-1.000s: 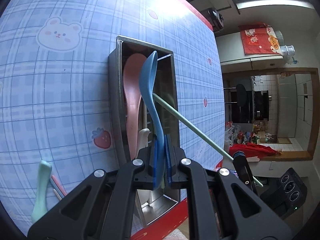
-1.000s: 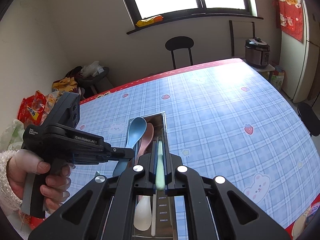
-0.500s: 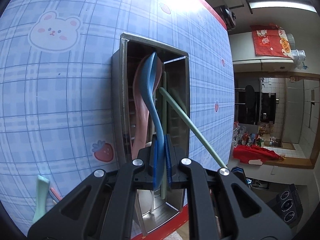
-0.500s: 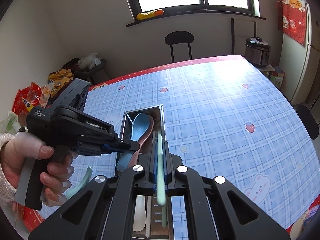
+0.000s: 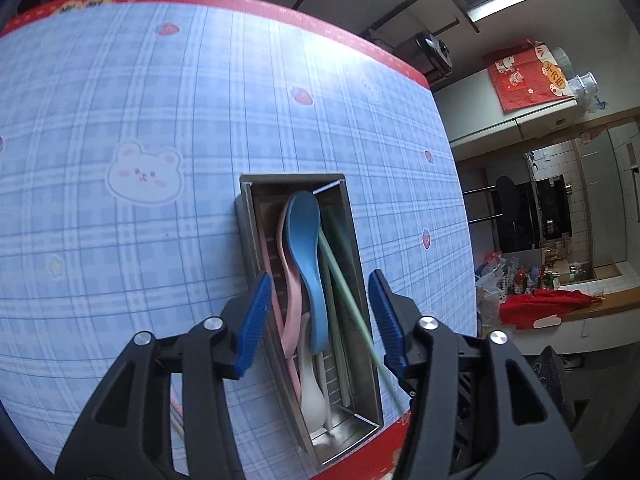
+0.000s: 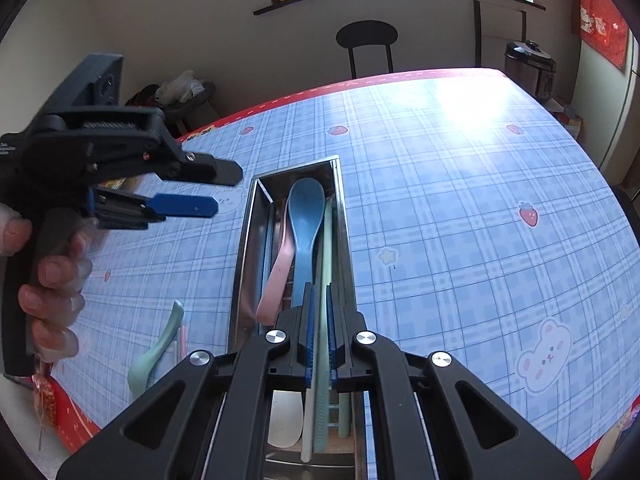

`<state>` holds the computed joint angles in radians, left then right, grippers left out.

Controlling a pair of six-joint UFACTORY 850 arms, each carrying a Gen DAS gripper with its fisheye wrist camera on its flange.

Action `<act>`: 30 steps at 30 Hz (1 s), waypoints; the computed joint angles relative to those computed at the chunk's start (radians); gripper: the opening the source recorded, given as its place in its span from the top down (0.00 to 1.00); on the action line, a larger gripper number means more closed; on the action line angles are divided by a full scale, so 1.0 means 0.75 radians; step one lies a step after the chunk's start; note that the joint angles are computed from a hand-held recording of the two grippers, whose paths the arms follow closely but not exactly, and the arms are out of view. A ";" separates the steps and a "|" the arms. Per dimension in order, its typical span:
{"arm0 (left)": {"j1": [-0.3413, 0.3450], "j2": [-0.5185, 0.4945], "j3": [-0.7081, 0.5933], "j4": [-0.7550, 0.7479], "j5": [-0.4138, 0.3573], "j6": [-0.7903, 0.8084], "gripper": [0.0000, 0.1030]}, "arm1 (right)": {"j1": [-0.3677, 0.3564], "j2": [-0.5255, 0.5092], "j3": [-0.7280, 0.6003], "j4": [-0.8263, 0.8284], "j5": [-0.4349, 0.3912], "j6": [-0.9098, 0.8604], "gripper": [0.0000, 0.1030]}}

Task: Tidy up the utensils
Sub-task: 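Lower both held items into the tray and open both grippers, then lift both open grippers and move them toward the sticks on the cloth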

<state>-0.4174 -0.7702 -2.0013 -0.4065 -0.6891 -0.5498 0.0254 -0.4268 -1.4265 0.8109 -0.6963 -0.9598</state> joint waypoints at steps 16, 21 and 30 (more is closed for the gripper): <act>-0.139 0.635 0.726 1.118 0.111 -0.910 0.06 | -0.016 0.190 0.162 0.081 -0.035 -0.090 0.06; -0.214 0.792 0.944 1.323 0.046 -1.132 0.06 | 0.004 0.260 0.258 0.025 -0.009 -0.097 0.06; -0.369 0.932 1.206 1.463 -0.002 -1.373 0.06 | 0.064 0.380 0.427 -0.091 0.024 -0.098 0.07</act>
<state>-0.6945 -0.0712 -1.0966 0.6908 -0.6902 -1.5796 0.0738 -0.1419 -1.1060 0.7425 -0.6782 -1.0336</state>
